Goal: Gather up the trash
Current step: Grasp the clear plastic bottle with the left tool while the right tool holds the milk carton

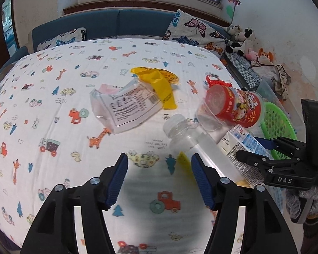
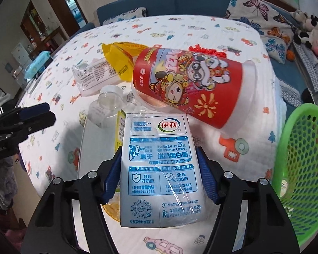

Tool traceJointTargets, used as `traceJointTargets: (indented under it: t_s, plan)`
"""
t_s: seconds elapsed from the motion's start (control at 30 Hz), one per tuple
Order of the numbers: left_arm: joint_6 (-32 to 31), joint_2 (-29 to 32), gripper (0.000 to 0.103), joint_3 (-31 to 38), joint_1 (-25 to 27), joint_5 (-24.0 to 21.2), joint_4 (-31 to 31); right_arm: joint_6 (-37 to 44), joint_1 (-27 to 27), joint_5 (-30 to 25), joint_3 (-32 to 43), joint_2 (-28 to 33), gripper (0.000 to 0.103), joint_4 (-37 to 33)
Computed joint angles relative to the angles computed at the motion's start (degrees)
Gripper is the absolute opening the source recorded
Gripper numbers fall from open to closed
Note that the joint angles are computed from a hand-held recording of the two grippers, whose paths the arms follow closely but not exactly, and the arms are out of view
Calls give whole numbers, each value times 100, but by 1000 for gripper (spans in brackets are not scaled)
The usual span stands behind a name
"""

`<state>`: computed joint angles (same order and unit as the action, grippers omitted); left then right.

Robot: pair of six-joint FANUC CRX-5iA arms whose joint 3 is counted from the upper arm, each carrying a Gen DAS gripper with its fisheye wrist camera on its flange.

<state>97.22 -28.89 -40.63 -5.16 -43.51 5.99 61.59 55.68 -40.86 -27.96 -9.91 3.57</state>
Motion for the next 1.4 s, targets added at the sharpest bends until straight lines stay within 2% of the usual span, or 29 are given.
traceJointTargets:
  t_s: [0.17, 0.23, 0.37, 0.5, 0.7, 0.83, 1.0, 1.3, 1.4]
  plan:
    - [633, 315, 66, 284, -339, -91, -280, -190, 23, 127, -254, -379, 66, 82]
    - [808, 468, 68, 368, -405, -120, -209, -295, 35, 160, -363, -540, 66, 131]
    - [1320, 817, 73, 645, -601, -233, -346, -656, 126, 193, -664, -928, 66, 444]
    - [2063, 1228, 74, 997, -840, -411, -660, -1016, 238, 177, -911, -1229, 66, 770]
    - [2778, 1716, 75, 1323, -983, -626, -815, -1322, 294, 191, -1202, -1544, 66, 997]
    - [2986, 1920, 78, 1397, -966, -661, -744, -1386, 288, 187, -1295, -1641, 66, 994]
    - [3270, 2062, 77, 1576, -1083, -714, -956, -1371, 223, 210, -1349, -1701, 66, 911]
    - [3362, 2400, 77, 1718, -1125, -758, -798, -1417, 126, 189, -1439, -1792, 66, 872]
    - [3355, 2521, 74, 1749, -1133, -766, -753, -1459, 117, 174, -1473, -1816, 66, 890]
